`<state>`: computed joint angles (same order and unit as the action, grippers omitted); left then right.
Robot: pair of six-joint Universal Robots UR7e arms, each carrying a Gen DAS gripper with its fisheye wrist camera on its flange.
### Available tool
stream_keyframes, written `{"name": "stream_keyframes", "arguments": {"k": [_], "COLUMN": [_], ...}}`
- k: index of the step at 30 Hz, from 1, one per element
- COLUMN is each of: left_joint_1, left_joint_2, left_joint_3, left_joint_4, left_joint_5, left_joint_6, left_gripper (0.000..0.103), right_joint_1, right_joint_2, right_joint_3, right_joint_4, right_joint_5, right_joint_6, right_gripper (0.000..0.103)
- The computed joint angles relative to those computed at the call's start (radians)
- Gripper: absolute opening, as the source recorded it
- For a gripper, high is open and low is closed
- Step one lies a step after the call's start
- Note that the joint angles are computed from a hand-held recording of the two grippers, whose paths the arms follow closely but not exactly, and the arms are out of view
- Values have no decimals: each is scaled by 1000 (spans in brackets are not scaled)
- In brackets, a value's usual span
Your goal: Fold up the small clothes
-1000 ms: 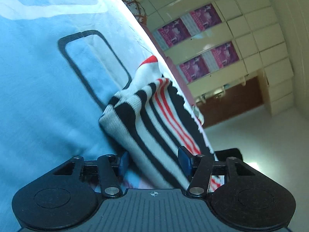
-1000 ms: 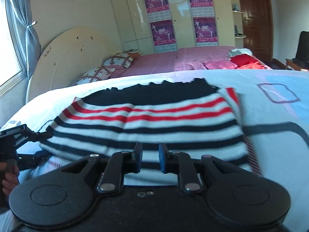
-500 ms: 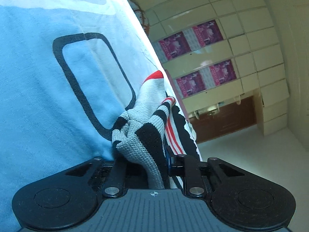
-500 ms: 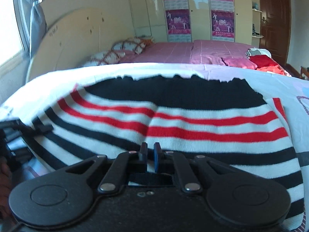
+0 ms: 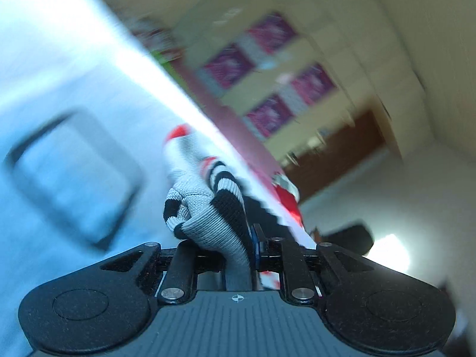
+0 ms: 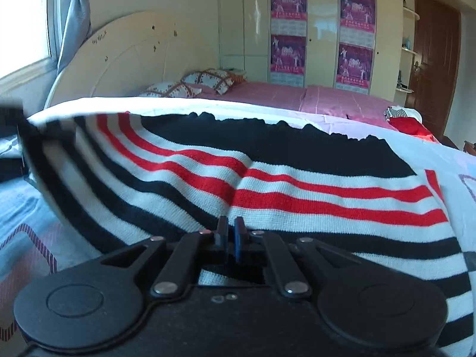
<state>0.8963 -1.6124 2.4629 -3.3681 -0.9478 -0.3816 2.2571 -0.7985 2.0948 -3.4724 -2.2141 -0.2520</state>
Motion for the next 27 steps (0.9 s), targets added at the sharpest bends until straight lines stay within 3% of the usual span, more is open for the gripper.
{"name": "stream_keyframes", "arguments": {"k": [5,7,9,12,14,15,17,20,21,22,24,26,27], "left_joint_1": [-146,-163,-169,-159,-166,-192,-258,-337,-345,-344,-342,-339,-329], "left_joint_2": [110,184,271,408,415,395,338,271,257,239,264,341,380], "left_joint_3": [-184,-258,-322,-383,-347,-292,-195,-93,-87,-89,-106,-129,-142], "left_joint_4": [204,268,334,425,391,311,255,214,264,329,352,241,191], "left_joint_5": [-12,-101,-175,-201,-226,-175,22,337,400,421,463,515,523], "left_joint_6": [224,258,269,264,225,211,154,237,223,189,240,382,444], "left_gripper": [18,18,18,18,18,18,18,18,18,18,19,39,65], "right_joint_1": [-36,-73,-125,-186,-226,-240,-252,-237,-230,-221,-208,-201,-193], "right_joint_2": [-41,-99,-184,-347,-469,-518,-574,-582,-566,-545,-504,-503,-500], "right_joint_3": [30,58,132,290,377,406,431,419,413,402,381,367,359], "right_joint_4": [2,37,-11,-107,-108,-108,-104,-87,-98,-104,-100,-59,-39], "right_joint_5": [83,171,247,223,246,262,286,294,298,293,292,296,293], "right_joint_6": [93,206,376,565,587,578,546,514,508,509,519,515,512], "right_gripper": [4,3,5,9,21,22,26,26,27,27,27,29,30]}}
